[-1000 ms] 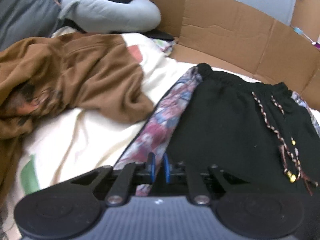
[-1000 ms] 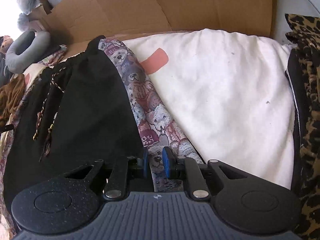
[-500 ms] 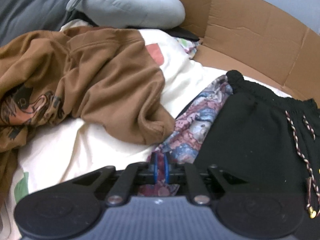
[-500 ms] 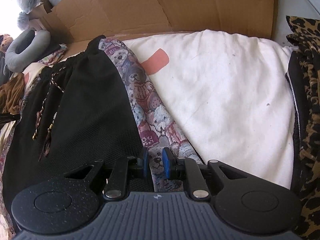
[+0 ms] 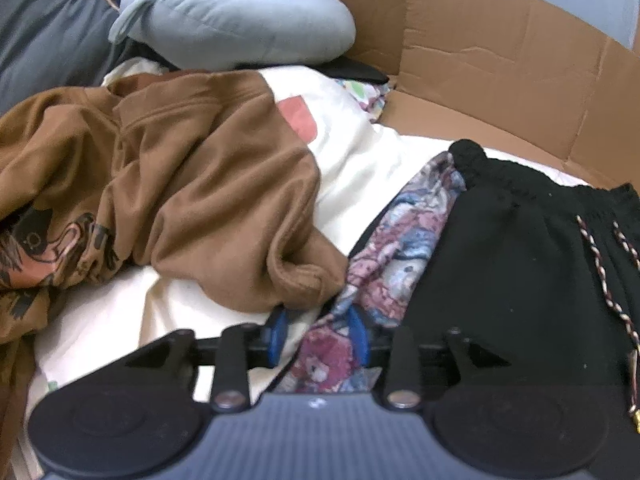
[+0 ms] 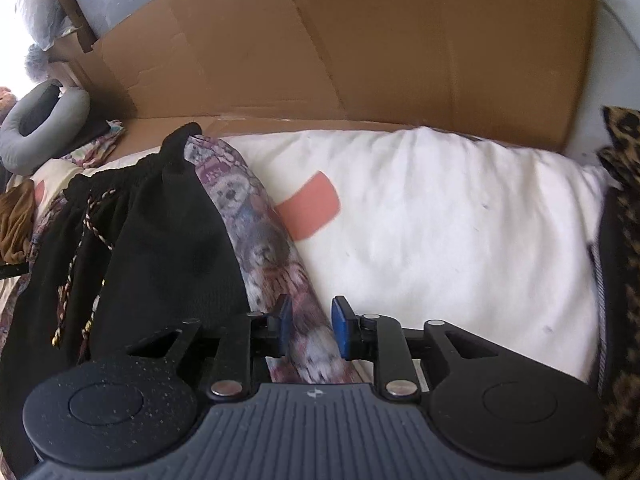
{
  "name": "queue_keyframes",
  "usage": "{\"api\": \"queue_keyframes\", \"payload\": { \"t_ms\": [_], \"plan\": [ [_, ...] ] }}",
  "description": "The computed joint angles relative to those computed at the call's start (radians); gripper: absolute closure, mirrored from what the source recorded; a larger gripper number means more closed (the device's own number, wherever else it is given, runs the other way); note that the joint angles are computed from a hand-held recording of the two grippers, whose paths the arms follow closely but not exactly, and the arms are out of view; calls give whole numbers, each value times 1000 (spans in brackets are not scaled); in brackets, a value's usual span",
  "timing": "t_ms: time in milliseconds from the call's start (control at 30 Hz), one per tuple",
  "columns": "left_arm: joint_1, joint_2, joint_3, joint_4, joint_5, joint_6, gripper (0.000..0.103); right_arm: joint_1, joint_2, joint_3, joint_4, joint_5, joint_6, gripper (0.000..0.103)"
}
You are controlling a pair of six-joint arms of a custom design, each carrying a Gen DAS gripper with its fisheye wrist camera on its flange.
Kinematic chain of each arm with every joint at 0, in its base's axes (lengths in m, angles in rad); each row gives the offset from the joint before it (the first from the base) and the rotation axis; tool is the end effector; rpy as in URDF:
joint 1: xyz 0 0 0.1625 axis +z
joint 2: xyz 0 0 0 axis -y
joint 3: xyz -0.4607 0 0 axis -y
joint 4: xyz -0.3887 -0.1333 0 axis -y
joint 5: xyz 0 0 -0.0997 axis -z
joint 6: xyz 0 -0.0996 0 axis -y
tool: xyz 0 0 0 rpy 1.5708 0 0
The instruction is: Fold clothes
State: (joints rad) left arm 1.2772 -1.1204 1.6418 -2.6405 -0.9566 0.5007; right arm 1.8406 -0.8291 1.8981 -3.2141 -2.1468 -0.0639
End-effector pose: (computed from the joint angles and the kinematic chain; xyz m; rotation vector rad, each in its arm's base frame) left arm -0.0099 -0.6918 0.3661 0.7359 2.3117 -0.5967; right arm 0.2434 -0.5835 0.1454 0.2005 -2.5143 0.8146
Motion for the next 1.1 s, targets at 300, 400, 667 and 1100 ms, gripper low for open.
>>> {"api": "queue_keyframes", "payload": {
  "t_ms": [300, 400, 667, 1100],
  "plan": [
    [20, 5, -29, 24, -55, -26, 61, -11, 63, -108, 55, 8, -20, 70],
    [25, 7, -34, 24, -76, -34, 61, -11, 84, -141, 70, 14, -29, 70],
    [32, -7, -29, 64, -106, -39, 75, -7, 115, -195, 148, -9, -62, 67],
    [-11, 9, 41, -108, 38, 159, 98, 27, 142, -231, 174, -128, -138, 96]
  ]
}}
